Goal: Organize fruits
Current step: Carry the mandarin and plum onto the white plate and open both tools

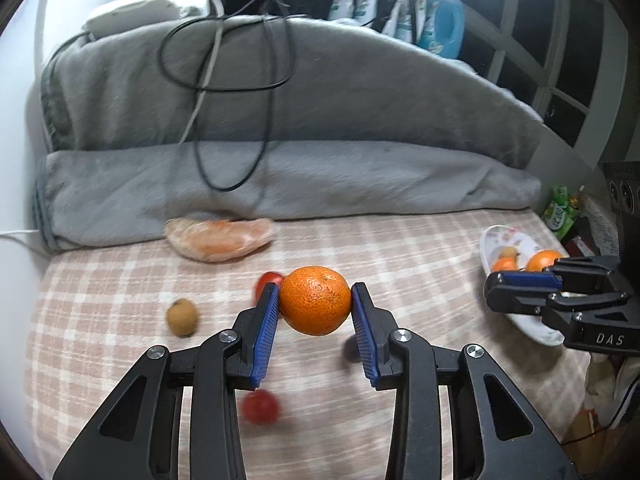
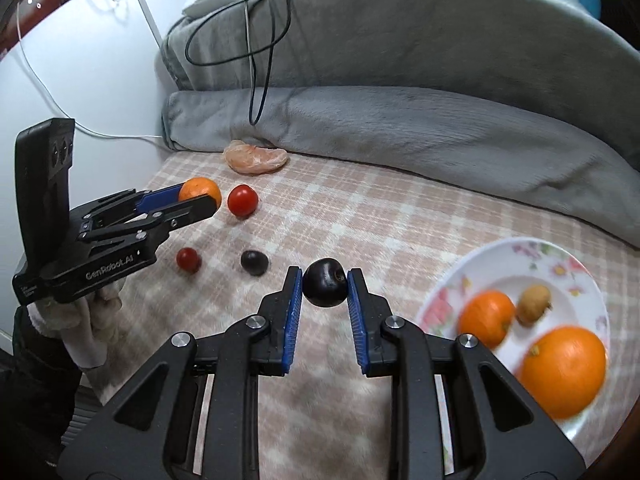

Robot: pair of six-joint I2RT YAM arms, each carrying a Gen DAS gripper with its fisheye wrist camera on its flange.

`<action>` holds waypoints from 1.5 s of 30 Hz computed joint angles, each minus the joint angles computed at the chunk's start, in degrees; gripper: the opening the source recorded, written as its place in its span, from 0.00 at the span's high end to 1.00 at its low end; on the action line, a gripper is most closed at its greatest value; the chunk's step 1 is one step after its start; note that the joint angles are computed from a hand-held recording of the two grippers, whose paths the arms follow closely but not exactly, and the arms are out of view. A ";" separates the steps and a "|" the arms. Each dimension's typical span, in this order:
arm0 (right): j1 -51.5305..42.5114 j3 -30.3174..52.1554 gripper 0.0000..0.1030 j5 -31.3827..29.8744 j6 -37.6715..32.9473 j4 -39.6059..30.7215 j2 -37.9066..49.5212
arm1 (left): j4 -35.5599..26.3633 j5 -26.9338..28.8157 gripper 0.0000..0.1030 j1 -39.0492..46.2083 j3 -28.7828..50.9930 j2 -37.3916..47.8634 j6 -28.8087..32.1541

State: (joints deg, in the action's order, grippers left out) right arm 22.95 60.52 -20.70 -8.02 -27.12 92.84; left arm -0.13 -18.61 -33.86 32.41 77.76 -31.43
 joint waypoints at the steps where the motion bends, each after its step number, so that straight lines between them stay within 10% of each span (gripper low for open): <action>1: -0.90 -0.47 0.77 -0.37 -0.38 -0.32 -0.86 | 0.36 -0.06 0.66 -0.60 0.42 0.38 -0.17; 45: -23.11 -12.88 0.77 -7.87 -13.53 -5.89 -12.53 | -0.52 4.34 0.66 -13.41 29.45 25.82 0.94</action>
State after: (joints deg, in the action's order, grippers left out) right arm -0.16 47.64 -28.57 -21.55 -33.01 80.31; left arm -0.66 -14.28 -47.27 61.86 103.58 -30.48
